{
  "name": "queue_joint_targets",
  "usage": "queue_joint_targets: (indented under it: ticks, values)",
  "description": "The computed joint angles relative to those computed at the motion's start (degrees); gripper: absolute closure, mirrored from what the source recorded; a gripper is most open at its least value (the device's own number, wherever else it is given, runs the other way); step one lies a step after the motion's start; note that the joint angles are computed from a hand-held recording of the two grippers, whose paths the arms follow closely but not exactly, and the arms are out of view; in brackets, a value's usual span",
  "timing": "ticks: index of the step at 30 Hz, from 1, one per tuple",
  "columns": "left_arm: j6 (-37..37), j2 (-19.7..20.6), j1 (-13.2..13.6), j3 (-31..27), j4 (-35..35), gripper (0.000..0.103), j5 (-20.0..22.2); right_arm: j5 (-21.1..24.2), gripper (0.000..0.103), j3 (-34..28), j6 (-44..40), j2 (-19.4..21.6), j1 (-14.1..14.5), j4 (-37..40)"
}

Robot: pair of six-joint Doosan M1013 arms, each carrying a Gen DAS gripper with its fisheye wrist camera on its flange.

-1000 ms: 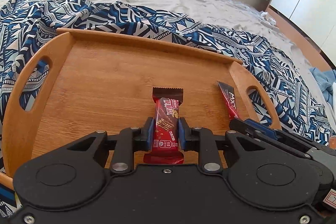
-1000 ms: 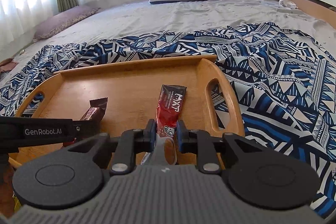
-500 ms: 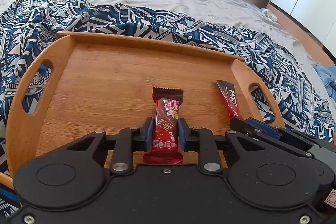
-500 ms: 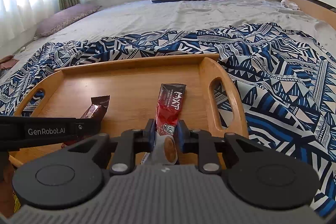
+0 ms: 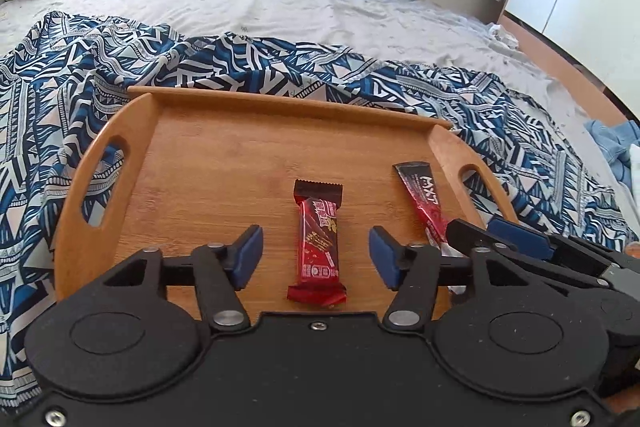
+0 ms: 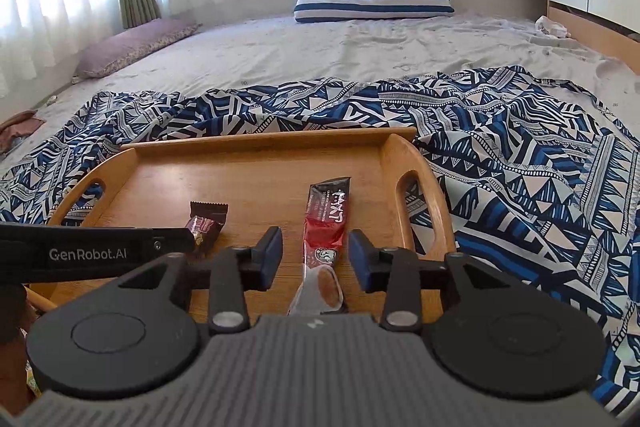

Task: Organize snacks
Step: 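Lift both open tools off the tray and move back over the pile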

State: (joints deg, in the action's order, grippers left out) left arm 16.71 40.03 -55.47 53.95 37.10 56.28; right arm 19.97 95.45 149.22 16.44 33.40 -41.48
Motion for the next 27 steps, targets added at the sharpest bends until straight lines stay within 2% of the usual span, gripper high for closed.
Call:
queue_joint_targets:
  ticks: [4,7,15,27]
  values:
    - [-1.53,-2.44,-1.27,3.37,3.85,0.023,-0.93,-0.09,0.037,1.15,1.43,-1.40,0.56,-2.33]
    - [-3.30,-4.32,-2.15,5.96,6.37,0.018,-1.71,-0.17,0.032,2.29,4.53,-2.54,1.20,-5.53]
    - [-8.26,-8.50,-4.71,11.83,12.17,0.011,-1.52,0.09,0.018,5.55,16.12,-5.67,3.36,-15.70]
    - [-17.00,-13.03,-8.79,20.38,20.11,0.006,1.09,3.17,0.007,10.08,30.73,-8.56,7.67,-28.70]
